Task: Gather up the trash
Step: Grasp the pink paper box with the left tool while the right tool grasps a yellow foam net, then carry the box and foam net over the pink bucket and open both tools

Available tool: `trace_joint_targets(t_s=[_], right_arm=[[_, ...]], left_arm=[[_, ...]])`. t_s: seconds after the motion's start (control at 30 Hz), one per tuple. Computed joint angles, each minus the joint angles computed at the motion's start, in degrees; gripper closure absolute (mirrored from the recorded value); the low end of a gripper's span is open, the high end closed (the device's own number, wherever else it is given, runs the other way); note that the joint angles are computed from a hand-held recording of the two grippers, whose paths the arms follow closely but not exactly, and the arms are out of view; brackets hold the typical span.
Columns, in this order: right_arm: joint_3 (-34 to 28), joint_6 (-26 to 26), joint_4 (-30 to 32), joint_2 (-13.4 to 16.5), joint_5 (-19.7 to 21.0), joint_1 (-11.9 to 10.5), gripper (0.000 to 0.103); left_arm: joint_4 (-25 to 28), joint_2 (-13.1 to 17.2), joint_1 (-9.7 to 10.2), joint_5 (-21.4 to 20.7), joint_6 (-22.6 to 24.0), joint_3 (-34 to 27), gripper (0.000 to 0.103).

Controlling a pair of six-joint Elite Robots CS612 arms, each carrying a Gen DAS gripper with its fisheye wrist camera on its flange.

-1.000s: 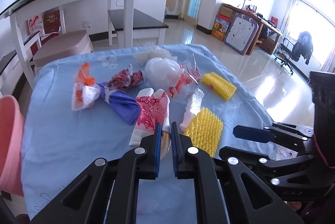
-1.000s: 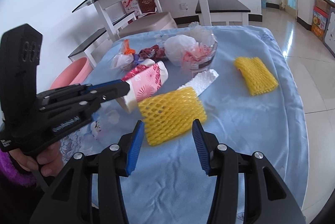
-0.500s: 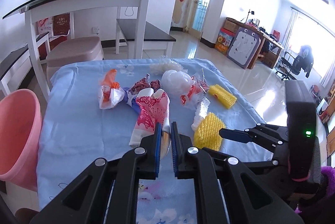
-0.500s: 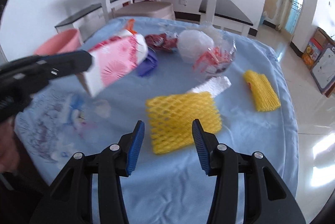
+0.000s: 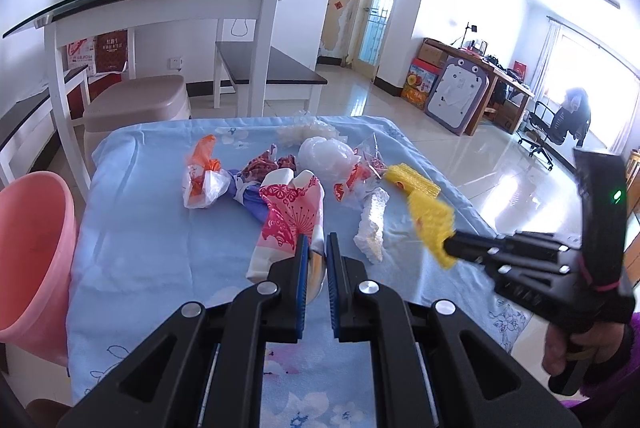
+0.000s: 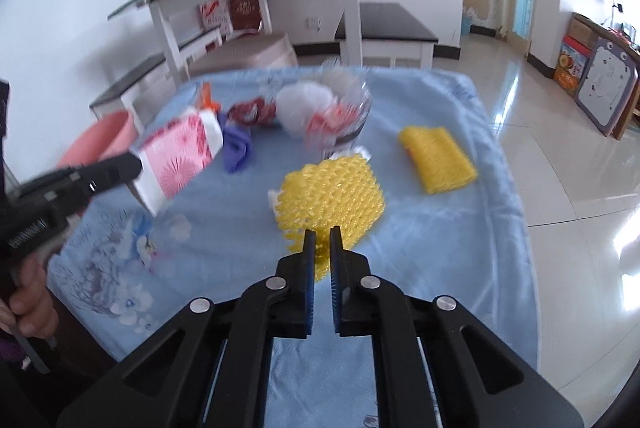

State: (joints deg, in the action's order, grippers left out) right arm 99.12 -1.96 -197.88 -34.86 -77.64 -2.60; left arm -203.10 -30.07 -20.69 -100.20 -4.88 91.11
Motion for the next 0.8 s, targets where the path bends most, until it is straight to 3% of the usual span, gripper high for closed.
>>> trace_joint_targets(t_s=[0.37,0.8], right_arm=[[1.0,2.7,-6.0,-0.8,4.6,-1.1,0.096],[-2.4,2.6,-4.3,0.2,7.4,-0.2,0.096]], left_arm=[[-1.4,-0.6,-0.21,1.0,0.5,0.7,0.095],[-1.5,-1.0,-0.19,3.8,1.3,-0.1,0.095]])
